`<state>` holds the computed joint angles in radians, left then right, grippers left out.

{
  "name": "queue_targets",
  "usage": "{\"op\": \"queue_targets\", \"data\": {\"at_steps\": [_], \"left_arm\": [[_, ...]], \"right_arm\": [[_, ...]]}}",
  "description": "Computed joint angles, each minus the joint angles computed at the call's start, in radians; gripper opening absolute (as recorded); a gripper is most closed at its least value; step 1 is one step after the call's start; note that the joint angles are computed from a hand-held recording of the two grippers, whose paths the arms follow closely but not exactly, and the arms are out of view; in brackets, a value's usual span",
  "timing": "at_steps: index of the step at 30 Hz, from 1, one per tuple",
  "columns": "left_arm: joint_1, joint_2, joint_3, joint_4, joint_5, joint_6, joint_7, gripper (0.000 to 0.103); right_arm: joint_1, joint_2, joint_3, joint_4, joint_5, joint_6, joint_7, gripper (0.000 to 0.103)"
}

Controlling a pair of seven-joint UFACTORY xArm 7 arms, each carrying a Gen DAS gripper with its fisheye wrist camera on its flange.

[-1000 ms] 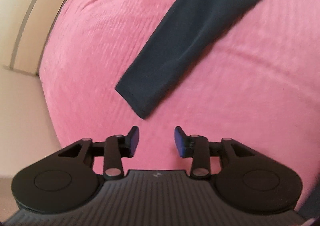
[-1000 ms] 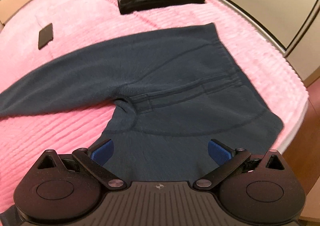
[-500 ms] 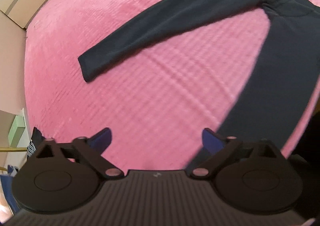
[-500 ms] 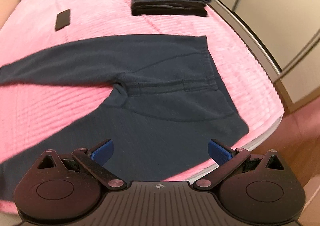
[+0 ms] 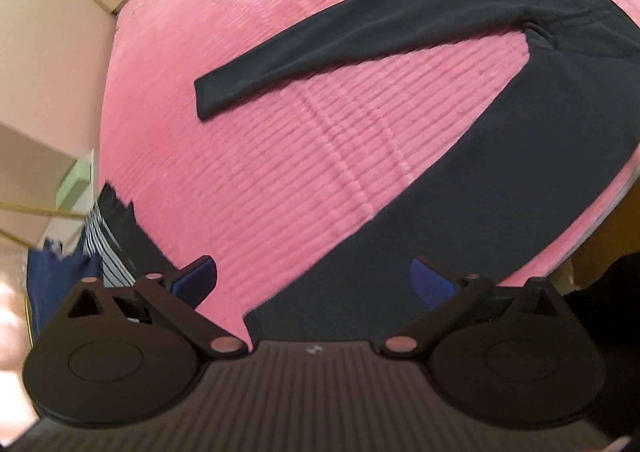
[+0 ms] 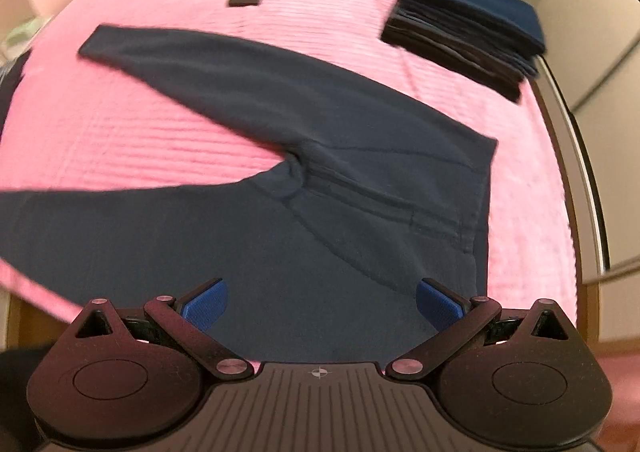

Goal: Fold clothes
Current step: 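Open both grippers and move back over the flattened sweatpants, then reach both grippers toward the sweatpants legs to smooth them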

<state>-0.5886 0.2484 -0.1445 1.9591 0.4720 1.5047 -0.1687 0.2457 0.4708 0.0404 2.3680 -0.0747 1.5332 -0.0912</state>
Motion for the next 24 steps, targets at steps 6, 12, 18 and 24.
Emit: {"op": "queue_targets", "data": {"at_steps": [6,12,18,24], "left_arm": [[-0.007,-0.013,-0.014,-0.012,-0.020,0.008,0.034,0.102],[0.028,-0.050,-0.011,-0.061,-0.043,-0.038,0.094,0.102],[0.071,-0.077,-0.011,-0.100,-0.055,-0.076,0.130,0.102],[0.090,-0.089,-0.017,-0.126,-0.072,-0.101,0.143,0.102]], "right_arm": [[0.004,-0.002,0.003,0.004,0.007,0.025,0.007,0.103],[0.040,0.014,-0.002,0.048,-0.018,0.060,0.066,0.103],[0.074,0.022,-0.007,0.069,-0.045,0.080,0.104,0.103],[0.095,0.039,-0.009,0.105,-0.056,0.108,0.111,0.103]]}}
